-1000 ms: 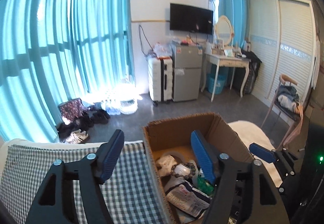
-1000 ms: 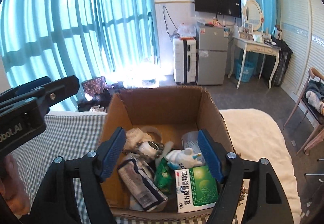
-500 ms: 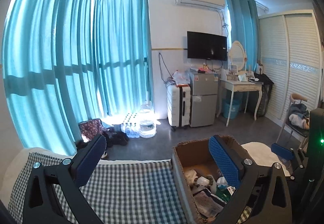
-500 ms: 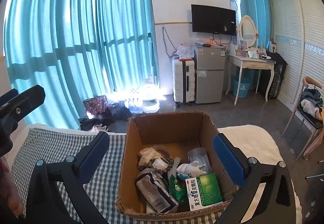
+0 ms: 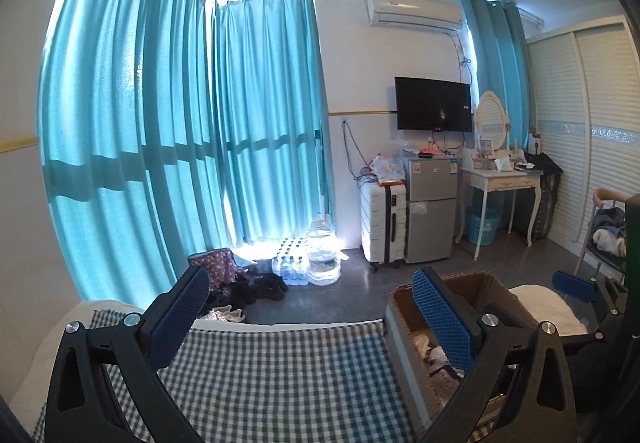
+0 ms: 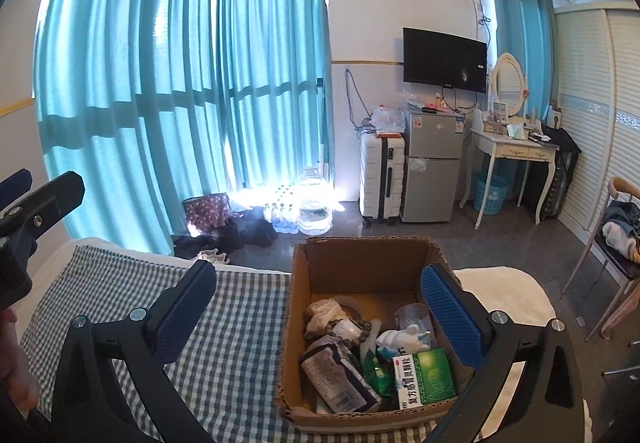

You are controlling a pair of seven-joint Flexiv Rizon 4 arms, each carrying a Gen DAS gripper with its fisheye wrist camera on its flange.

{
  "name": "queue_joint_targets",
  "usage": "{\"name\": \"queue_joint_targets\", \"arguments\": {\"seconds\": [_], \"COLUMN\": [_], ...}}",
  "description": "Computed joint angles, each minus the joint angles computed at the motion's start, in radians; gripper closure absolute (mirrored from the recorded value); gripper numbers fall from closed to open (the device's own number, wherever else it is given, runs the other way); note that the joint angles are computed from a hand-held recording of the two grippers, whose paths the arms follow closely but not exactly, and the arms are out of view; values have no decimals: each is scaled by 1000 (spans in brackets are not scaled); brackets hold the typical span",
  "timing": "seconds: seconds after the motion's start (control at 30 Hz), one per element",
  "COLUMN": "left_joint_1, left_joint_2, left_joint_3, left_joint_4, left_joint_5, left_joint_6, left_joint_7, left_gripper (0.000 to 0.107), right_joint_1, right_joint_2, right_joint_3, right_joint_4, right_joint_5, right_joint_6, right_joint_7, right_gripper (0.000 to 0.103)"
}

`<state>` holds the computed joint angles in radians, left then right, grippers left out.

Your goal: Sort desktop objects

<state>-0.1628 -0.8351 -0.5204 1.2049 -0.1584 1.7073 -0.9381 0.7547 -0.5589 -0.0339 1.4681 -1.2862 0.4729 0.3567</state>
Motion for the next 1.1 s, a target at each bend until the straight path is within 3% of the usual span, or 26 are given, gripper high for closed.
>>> {"name": "queue_joint_targets", "arguments": {"seconds": [0.37, 0.87, 1.1], "left_joint_1": [138, 168, 137], "left_joint_2": [4, -8, -9], "left_joint_3": [-94, 1, 93], "left_joint_4": [75, 86, 81], "left_joint_5": [63, 49, 9], "left_joint_6": [55, 33, 24], "left_joint_7": [-20, -36, -68], "left_gripper": [4, 4, 4], "right_joint_1": [30, 84, 111], "right_joint_2": [-109, -301, -368], "right_joint_3": [-41, -125, -162], "right_joint_4": [-141, -397, -478], "right_joint_5": [22, 189, 256], "right_joint_6": [74, 129, 137], "right_joint_7": [-61, -209, -246], "right_gripper": [0, 0, 0]}}
